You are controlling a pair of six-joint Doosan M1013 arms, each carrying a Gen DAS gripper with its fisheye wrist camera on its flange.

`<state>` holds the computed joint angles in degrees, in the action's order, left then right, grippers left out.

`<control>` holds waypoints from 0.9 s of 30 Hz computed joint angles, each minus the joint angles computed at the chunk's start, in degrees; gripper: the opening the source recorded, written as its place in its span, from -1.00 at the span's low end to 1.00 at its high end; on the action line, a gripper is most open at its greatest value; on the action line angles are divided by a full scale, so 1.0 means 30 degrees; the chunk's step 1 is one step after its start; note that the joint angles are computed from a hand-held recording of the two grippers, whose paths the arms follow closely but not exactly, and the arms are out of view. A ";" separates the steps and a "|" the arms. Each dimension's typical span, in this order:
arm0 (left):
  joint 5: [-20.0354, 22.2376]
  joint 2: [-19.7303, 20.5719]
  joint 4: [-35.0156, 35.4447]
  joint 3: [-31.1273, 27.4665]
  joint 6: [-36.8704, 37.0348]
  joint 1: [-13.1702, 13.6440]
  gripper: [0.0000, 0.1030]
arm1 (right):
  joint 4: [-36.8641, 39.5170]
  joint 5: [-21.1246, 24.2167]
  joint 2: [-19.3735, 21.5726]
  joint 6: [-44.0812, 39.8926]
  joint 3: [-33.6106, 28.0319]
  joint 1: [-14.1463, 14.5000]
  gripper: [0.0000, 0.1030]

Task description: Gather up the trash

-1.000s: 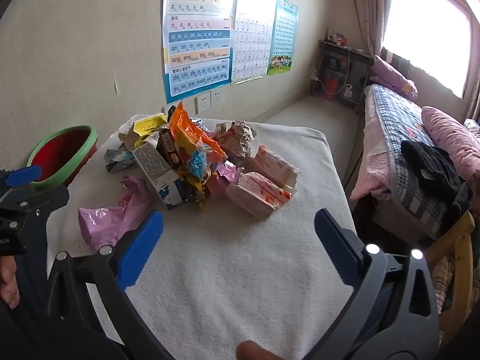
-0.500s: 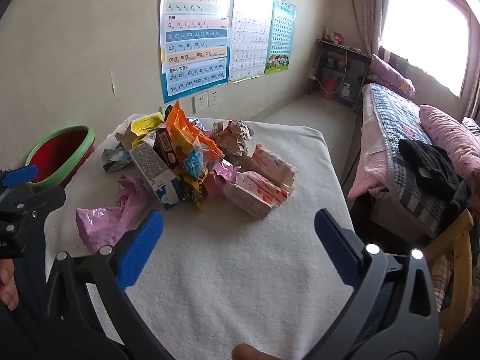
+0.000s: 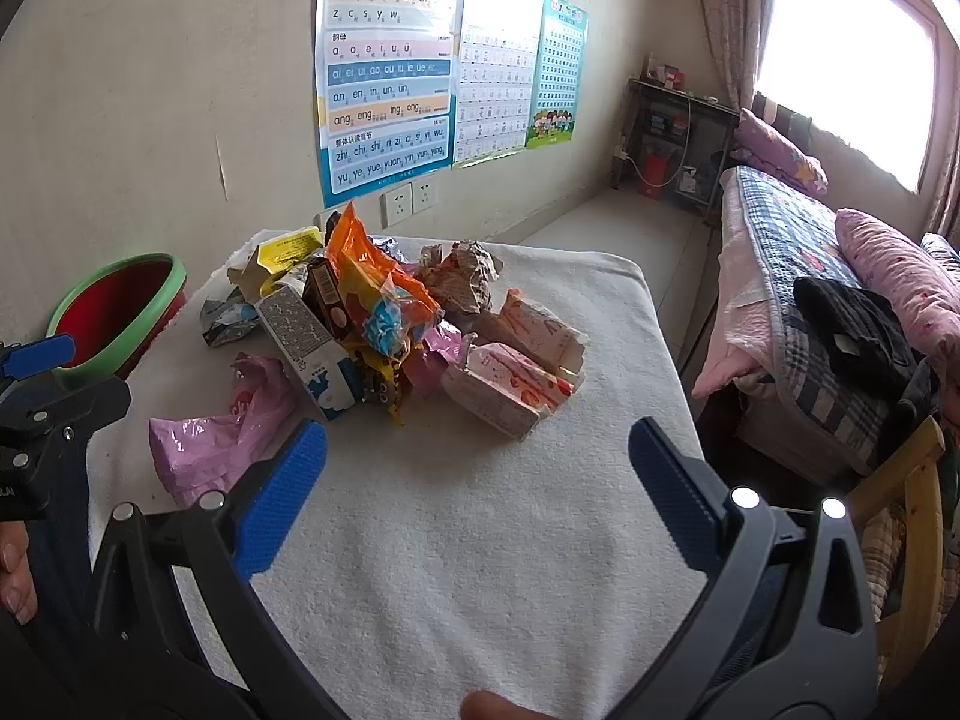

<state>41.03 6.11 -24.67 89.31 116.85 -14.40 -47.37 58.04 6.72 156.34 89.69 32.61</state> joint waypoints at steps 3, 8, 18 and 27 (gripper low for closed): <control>0.0024 -0.0012 -0.0096 0.0035 0.0116 0.0013 0.84 | 0.0023 0.0031 0.0001 0.0017 0.0013 0.0004 0.93; -0.0016 -0.0031 -0.0090 0.0099 0.0142 -0.0008 0.84 | -0.0005 0.0035 0.0010 0.0010 0.0010 -0.0001 0.93; 0.0052 0.0053 -0.0082 0.0029 0.0079 -0.0010 0.84 | 0.0060 -0.0112 -0.0007 -0.0101 0.0049 -0.0014 0.93; 0.0055 0.0045 -0.0086 0.0038 0.0038 -0.0011 0.84 | 0.0055 -0.0073 0.0003 -0.0094 0.0052 -0.0016 0.93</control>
<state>41.20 6.24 -24.93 89.43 116.96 -14.43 -47.20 57.82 6.72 156.05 89.85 32.56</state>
